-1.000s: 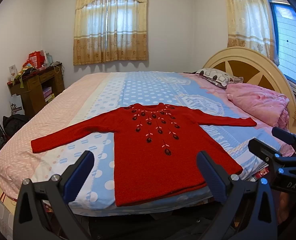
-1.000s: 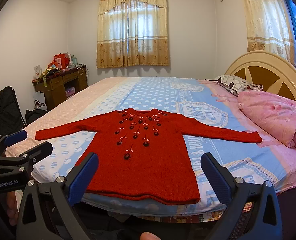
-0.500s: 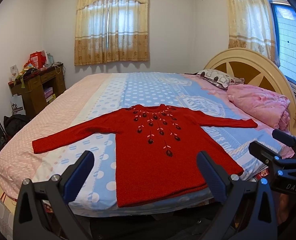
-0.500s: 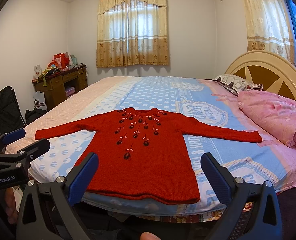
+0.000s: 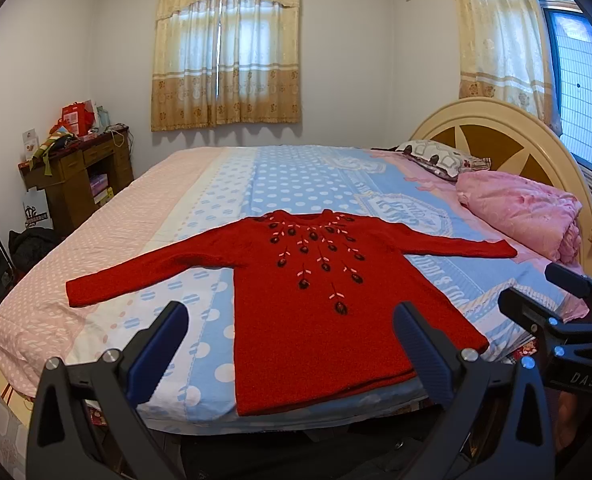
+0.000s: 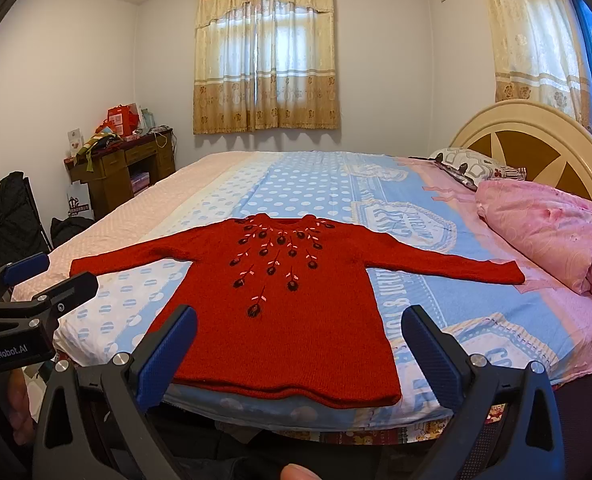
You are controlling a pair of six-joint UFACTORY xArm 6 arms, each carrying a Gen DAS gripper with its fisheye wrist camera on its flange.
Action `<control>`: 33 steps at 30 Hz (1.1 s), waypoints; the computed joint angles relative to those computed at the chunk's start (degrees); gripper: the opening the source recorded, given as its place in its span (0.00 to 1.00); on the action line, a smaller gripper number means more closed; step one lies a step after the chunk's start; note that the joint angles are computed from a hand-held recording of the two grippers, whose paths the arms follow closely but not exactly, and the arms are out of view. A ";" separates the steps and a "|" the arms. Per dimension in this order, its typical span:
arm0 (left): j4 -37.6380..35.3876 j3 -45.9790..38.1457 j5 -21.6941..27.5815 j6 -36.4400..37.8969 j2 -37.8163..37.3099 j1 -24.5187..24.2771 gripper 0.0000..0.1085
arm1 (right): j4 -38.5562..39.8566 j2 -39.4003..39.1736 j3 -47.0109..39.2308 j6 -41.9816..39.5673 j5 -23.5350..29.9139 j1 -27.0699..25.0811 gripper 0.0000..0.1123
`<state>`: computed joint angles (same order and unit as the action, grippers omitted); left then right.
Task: Fold small clothes
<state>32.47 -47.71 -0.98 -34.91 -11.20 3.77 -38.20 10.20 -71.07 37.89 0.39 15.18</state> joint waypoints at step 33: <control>-0.56 -0.03 0.13 0.59 0.01 -0.08 0.95 | 2.81 -0.49 0.23 -2.63 1.29 1.31 0.91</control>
<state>31.90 -47.74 -0.86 -34.32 -11.19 3.69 -35.39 9.71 -70.84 35.27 1.68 16.49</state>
